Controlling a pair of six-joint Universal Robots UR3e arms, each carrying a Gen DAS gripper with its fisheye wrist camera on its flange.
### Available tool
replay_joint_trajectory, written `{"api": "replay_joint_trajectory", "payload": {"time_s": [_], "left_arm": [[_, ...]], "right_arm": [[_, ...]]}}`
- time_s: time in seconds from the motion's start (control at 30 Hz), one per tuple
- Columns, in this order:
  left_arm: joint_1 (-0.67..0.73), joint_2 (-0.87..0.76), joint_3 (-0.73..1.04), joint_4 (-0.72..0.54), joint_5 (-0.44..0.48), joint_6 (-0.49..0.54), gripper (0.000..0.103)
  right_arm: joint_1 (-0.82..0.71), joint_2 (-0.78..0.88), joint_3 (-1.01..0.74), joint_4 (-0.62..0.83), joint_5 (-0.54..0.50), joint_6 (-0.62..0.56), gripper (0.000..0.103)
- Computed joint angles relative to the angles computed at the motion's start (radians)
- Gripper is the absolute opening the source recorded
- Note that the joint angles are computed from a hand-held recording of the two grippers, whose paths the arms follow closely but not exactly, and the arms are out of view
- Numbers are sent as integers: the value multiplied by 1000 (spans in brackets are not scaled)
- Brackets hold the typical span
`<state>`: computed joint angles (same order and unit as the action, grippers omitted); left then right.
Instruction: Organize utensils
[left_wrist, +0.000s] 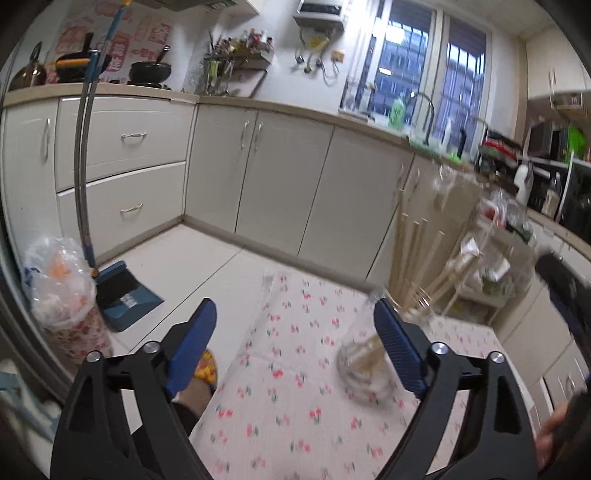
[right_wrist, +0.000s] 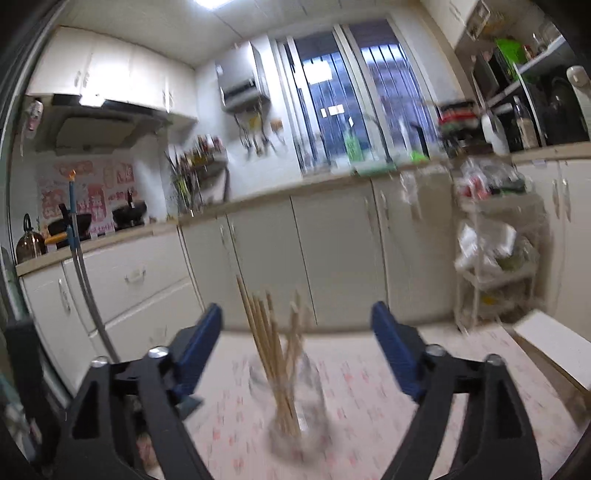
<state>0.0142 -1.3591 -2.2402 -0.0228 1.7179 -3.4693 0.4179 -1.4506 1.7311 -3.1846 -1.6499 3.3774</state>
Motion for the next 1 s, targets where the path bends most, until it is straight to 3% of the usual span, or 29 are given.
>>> {"api": "replay_joint_trajectory", "payload": {"time_s": [0.27, 0.57, 0.67, 0.77, 1.0], "left_arm": [[-221, 219, 162, -516, 172, -28, 95], [-486, 353, 382, -1003, 332, -159, 95], [-663, 360, 457, -1141, 468, -270, 95], [-863, 331, 569, -1351, 600, -446, 95], [-1193, 250, 795, -1781, 760, -854, 95]], "right_arm": [[-76, -434, 176, 504, 64, 53, 94], [36, -658, 29, 983, -14, 133, 96], [149, -685, -20, 1064, -99, 181, 96], [313, -686, -76, 1148, -235, 276, 96], [701, -630, -167, 1281, -540, 543, 96]]}}
